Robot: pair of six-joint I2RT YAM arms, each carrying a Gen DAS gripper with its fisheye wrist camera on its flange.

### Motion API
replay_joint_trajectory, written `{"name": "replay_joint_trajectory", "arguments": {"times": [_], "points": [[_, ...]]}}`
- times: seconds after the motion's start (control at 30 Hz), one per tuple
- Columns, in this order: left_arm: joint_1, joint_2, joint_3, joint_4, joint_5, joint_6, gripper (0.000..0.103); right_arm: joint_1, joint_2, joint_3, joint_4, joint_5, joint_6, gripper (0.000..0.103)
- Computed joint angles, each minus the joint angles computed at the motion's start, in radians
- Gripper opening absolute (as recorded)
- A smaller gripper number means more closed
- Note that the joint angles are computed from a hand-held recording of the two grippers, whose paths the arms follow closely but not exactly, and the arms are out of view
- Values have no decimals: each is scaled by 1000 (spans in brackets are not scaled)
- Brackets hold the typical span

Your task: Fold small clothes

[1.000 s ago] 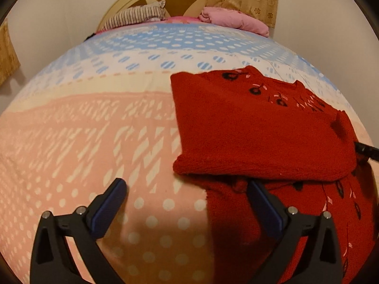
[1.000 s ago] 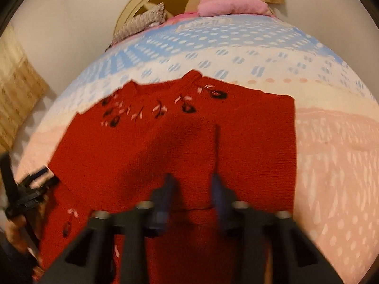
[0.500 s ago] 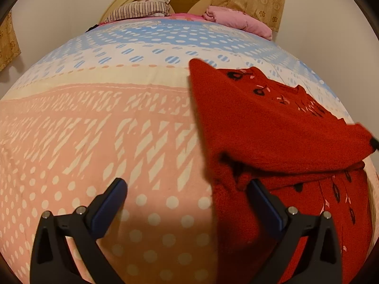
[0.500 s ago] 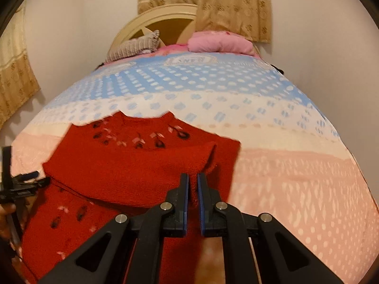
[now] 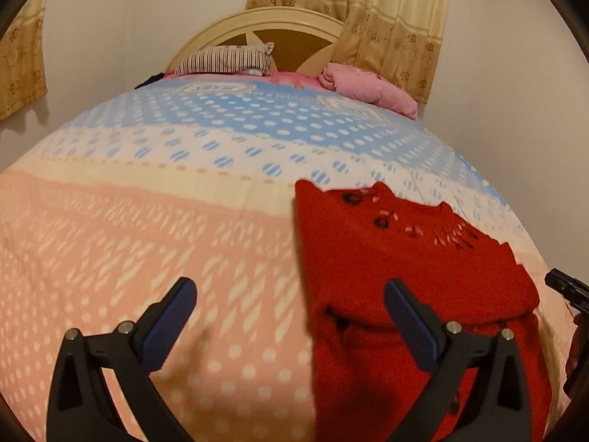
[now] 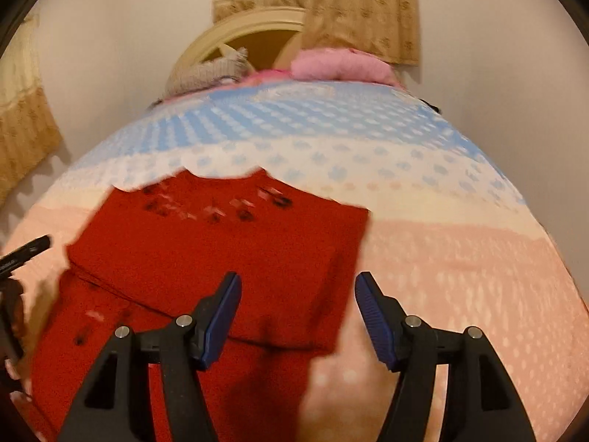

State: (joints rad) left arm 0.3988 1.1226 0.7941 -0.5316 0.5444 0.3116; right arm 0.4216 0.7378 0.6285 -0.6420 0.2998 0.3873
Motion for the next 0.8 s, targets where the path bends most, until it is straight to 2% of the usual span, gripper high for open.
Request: {"name": "replay_joint_trajectory", "arguments": {"times": [0.13,0.2,0.23,0.3,0.37,0.5,0.57,0.67,0.8], "points": [[-140,112,-13,126,-246,-58,103,19,121,21,113,-115,-30,65],[-162,164,-27,156,-330,-42,103,21,202,13,153,-123,-23,65],[-153,204,-13,137,-325,-36,103,17,240,5,165,-125,-16,65],[-103,242,20,96,-246,-27,103,11,295,-17,167,-107,5,65],[-83,273,41,74,-218,-11,103,21,286,-57,189,-94,2,65],[-92,249,10,107,-235,-6,103,78,230,-38,119,-26,37,65],[-91,238,2,108,-234,-6,103,76,206,-55,113,-40,44,65],[-81,222,-2,88,-215,-7,103,96,214,-109,158,-19,28,65],[-69,209,-9,85,-203,-1,103,134,232,-107,156,29,42,66]]}}
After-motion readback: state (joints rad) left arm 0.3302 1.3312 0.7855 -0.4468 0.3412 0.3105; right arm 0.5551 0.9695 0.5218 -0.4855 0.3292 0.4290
